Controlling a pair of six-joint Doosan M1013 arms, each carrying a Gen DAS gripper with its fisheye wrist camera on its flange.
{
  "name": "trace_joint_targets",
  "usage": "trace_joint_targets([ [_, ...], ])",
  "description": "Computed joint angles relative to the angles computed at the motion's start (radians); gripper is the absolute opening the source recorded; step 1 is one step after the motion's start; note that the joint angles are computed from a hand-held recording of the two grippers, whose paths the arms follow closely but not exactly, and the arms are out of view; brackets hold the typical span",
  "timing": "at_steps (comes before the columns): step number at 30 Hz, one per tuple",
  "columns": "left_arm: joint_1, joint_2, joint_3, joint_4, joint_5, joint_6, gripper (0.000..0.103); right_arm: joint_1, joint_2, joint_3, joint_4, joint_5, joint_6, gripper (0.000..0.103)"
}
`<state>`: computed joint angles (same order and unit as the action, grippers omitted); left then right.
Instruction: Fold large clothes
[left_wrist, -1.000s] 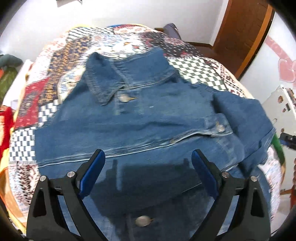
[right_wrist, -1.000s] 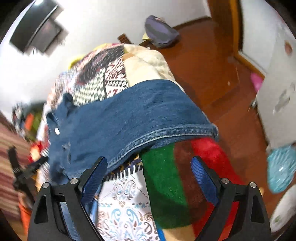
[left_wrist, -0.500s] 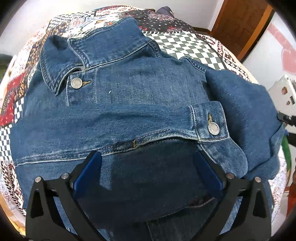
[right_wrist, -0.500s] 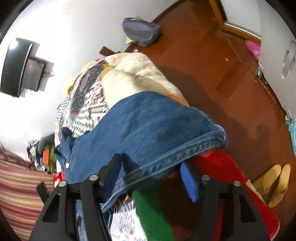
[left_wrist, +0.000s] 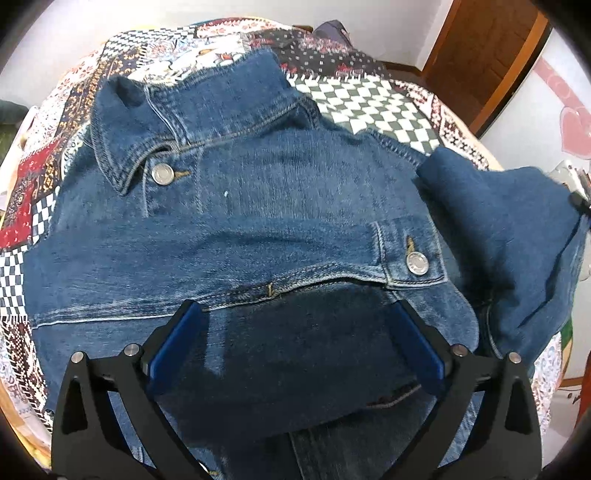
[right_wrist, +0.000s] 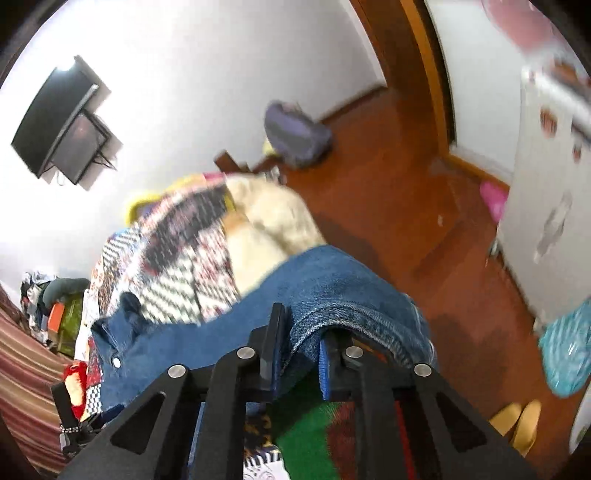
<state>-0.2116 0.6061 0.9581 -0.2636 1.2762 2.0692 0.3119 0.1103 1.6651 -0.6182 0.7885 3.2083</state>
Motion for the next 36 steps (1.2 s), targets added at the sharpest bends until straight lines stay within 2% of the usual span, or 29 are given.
trace_joint_targets([
  [6,0.02,-0.03,0.009,-0.034,-0.043,0.023,0.102,0.045,-0.003,-0.102,-0.136,0.054,-0.067,0.011],
  [10,0.036,-0.057,0.024,-0.058,-0.09,0.05,0.102,0.067,0.02,-0.177,-0.161,0.026,-0.131,0.01],
  [14,0.051,-0.084,0.04,-0.067,-0.15,0.087,0.102,0.083,0.069,-0.269,-0.131,-0.016,-0.218,0.01],
  [17,0.073,-0.101,0.048,-0.093,-0.179,0.115,0.102,0.095,0.117,-0.345,-0.07,-0.044,-0.313,0.01],
  [22,0.116,-0.108,0.039,-0.142,-0.186,0.119,0.102,0.115,0.208,-0.474,0.039,-0.047,-0.471,0.009],
  [29,0.176,-0.116,0.041,-0.183,-0.219,0.118,0.102,0.136,0.364,-0.679,0.29,-0.018,-0.714,0.009],
  [34,0.231,-0.118,0.044,-0.221,-0.221,0.109,0.102,0.163,0.506,-0.87,0.454,0.095,-0.885,0.009],
  [36,0.254,-0.121,0.051,-0.229,-0.226,0.1,0.102,0.176,0.57,-0.953,0.504,0.169,-0.946,0.009],
])
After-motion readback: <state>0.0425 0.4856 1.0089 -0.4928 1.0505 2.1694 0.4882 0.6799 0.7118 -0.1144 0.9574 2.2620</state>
